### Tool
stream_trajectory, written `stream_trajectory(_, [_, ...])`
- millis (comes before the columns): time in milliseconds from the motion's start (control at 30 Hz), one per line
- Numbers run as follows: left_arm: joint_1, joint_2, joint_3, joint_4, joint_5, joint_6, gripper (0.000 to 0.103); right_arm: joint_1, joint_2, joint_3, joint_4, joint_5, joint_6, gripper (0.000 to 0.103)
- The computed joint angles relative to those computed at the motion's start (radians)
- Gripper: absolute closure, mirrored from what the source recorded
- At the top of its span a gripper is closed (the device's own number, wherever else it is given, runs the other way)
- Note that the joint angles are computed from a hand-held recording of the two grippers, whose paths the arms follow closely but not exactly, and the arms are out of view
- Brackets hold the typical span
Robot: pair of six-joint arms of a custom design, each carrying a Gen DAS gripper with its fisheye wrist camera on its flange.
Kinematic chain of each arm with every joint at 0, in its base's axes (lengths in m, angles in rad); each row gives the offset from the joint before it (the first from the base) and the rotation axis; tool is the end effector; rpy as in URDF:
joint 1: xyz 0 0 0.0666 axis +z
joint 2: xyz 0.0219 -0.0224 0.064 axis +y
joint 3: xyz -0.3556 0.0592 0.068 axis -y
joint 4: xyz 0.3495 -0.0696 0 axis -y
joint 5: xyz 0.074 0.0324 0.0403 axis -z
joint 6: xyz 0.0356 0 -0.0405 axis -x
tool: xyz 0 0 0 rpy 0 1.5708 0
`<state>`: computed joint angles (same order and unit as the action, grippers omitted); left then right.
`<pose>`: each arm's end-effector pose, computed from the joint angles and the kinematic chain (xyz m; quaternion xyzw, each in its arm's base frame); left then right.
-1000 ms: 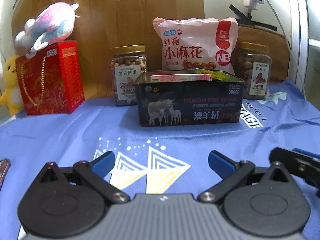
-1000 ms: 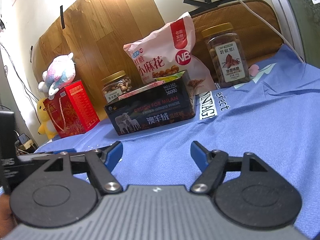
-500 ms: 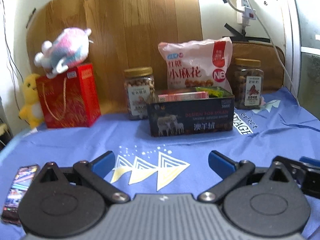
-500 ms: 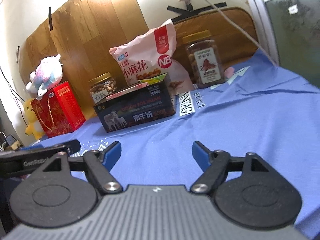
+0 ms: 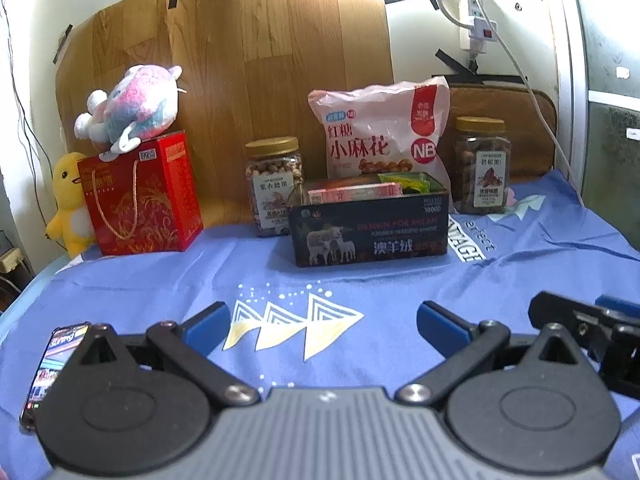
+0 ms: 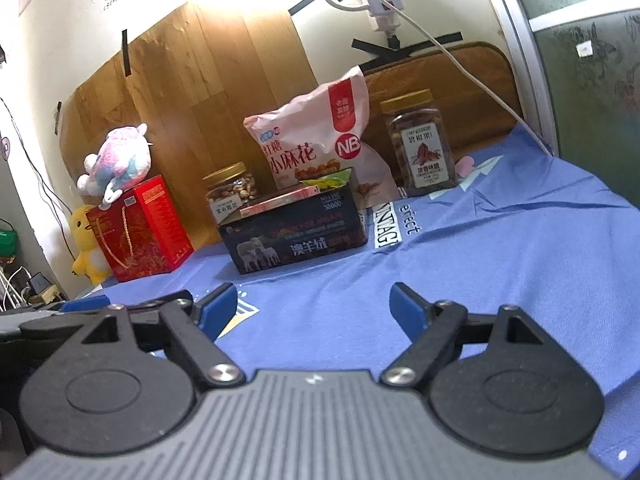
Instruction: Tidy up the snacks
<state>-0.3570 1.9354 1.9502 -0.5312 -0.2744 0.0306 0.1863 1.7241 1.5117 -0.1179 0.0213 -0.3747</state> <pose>0.6176 -0.2205 0.3901 0.0712 0.8559 0.0200 0.5118 0.5787 0.1079 0.3622 0.0827 0.8095 0.1526 0.5609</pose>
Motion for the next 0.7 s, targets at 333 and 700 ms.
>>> stream_trajectory(333, [-0.006,-0.012,-0.025,0.007,-0.003,-0.024,0.0,0.005,-0.011,-0.015,0.021,0.005,-0.001,0.016])
stream_trajectory(700, [-0.005,-0.01,-0.028,0.009,-0.015,-0.008,0.0,0.011,-0.008,-0.014,0.017,0.009,-0.003,0.016])
